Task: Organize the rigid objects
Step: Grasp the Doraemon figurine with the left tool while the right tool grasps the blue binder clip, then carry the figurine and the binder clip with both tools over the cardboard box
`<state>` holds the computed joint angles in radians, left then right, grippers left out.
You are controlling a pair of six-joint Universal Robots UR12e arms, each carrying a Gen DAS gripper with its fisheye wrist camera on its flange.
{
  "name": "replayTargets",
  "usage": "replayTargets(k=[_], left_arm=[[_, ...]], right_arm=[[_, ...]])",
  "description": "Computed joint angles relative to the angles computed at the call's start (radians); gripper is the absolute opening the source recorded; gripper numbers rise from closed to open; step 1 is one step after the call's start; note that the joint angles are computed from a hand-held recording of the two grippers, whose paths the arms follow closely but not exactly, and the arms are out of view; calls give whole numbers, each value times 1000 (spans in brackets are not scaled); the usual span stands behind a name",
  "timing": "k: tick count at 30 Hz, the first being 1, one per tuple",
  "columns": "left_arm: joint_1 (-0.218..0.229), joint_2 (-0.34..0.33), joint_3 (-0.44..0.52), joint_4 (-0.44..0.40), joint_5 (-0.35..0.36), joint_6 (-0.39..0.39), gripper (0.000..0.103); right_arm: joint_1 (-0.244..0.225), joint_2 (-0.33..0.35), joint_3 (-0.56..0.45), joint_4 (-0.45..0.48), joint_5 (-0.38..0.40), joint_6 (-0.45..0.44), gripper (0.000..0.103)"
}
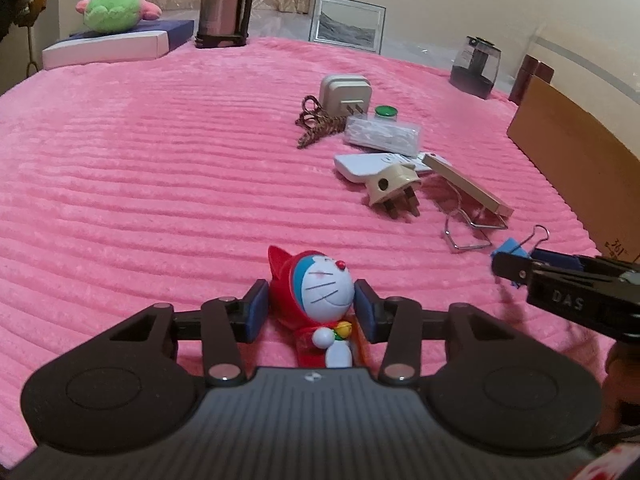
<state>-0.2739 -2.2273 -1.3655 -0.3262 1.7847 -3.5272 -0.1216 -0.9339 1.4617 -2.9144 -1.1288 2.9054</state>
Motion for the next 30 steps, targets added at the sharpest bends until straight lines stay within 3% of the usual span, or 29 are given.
replayTargets(k=[6, 30], left_arm=[[-2, 1, 1, 0, 0, 10, 40], [-34, 12, 39, 4, -5, 64, 40]], right_arm=[[1, 9, -9, 4, -8, -14, 20], [-44, -38, 26, -52, 67, 50, 19]])
